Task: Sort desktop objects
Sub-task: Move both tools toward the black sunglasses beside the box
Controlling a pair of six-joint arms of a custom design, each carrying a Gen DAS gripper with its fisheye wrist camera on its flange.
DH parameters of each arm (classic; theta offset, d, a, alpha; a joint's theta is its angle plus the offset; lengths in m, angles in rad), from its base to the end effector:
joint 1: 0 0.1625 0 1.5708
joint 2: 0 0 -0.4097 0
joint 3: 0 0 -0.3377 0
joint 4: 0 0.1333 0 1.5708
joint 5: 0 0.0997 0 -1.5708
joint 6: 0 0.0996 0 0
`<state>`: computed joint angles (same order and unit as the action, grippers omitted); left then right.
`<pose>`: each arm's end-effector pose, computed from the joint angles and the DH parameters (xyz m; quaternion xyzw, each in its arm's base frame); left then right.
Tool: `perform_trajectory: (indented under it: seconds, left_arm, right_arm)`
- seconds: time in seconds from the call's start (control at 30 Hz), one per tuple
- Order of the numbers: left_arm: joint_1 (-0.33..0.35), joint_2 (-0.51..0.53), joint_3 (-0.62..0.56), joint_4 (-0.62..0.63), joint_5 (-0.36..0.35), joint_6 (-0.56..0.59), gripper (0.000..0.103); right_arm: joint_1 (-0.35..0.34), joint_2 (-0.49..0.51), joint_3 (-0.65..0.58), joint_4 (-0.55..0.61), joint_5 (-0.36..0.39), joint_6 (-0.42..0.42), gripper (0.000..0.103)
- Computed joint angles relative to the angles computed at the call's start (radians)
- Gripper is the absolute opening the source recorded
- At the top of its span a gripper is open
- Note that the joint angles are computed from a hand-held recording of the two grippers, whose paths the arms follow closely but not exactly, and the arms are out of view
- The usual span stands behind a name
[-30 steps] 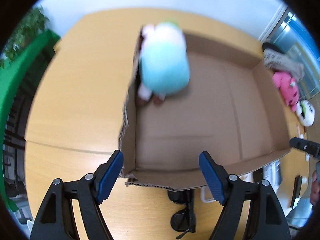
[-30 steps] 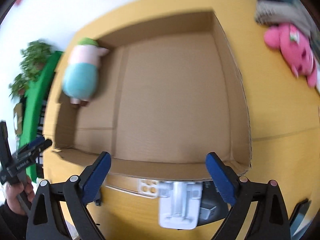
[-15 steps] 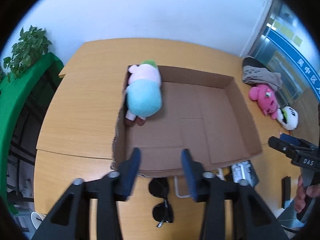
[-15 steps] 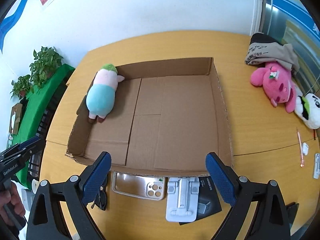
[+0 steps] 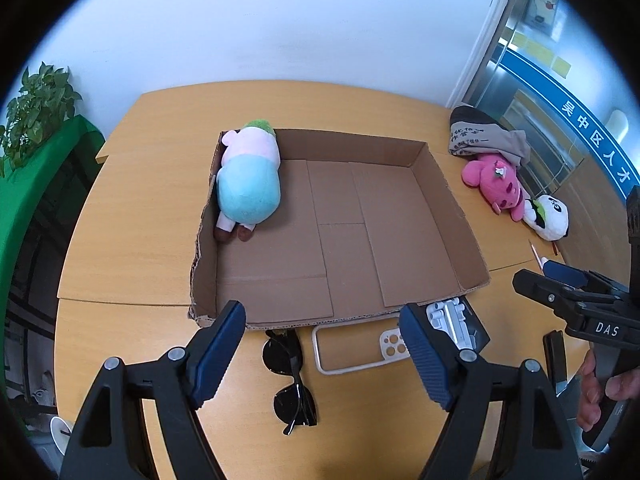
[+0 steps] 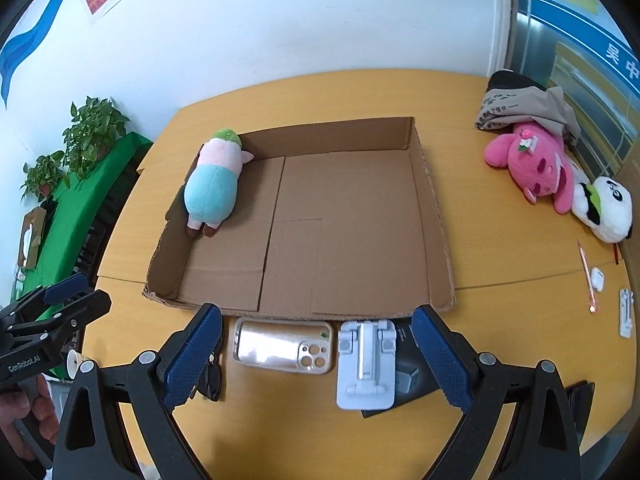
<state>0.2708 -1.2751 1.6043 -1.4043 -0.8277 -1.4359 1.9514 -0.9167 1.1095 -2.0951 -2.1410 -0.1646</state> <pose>-0.4202 -0.3249 0.3333 0.0275 0.9073 -0.2987 0.2948 0.3347 -0.6225 0.3761 0.2101 -0.9240 0.1873 0.2587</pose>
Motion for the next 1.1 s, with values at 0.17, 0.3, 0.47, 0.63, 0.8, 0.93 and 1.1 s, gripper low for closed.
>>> perform_trajectory:
  seconds: [0.17,0.3,0.47,0.63,0.8,0.93,1.1]
  left_arm:
    - [-0.006,-0.016,0.03,-0.031,-0.006,0.009,0.079]
    - [-0.002,-0.03,0.047,-0.042,-0.013,0.008,0.079]
    - [0.004,-0.056,0.08,-0.066,-0.015,0.007,0.079]
    - [0.006,-0.102,0.17,-0.118,-0.072,-0.018,0.079]
    - [0.015,-0.16,0.302,-0.227,-0.17,-0.046,0.078]
    - [0.038,-0.199,0.404,-0.333,-0.26,-0.042,0.078]
    - [0.092,-0.217,0.491,-0.477,-0.324,0.003,0.077]
  right_arm:
    - [0.005,-0.013,0.03,-0.002,-0.014,0.01,0.098]
    - [0.012,-0.001,0.022,0.0,-0.017,0.008,0.098]
    - [0.018,0.034,-0.022,0.01,-0.01,0.001,0.098]
    - [0.021,0.071,-0.064,0.063,0.006,-0.01,0.098]
    - [0.001,0.111,-0.108,0.242,0.099,0.041,0.098]
    - [-0.025,0.175,-0.162,0.396,0.205,0.093,0.098]
    - [-0.05,0.251,-0.205,0.47,0.315,0.137,0.098]
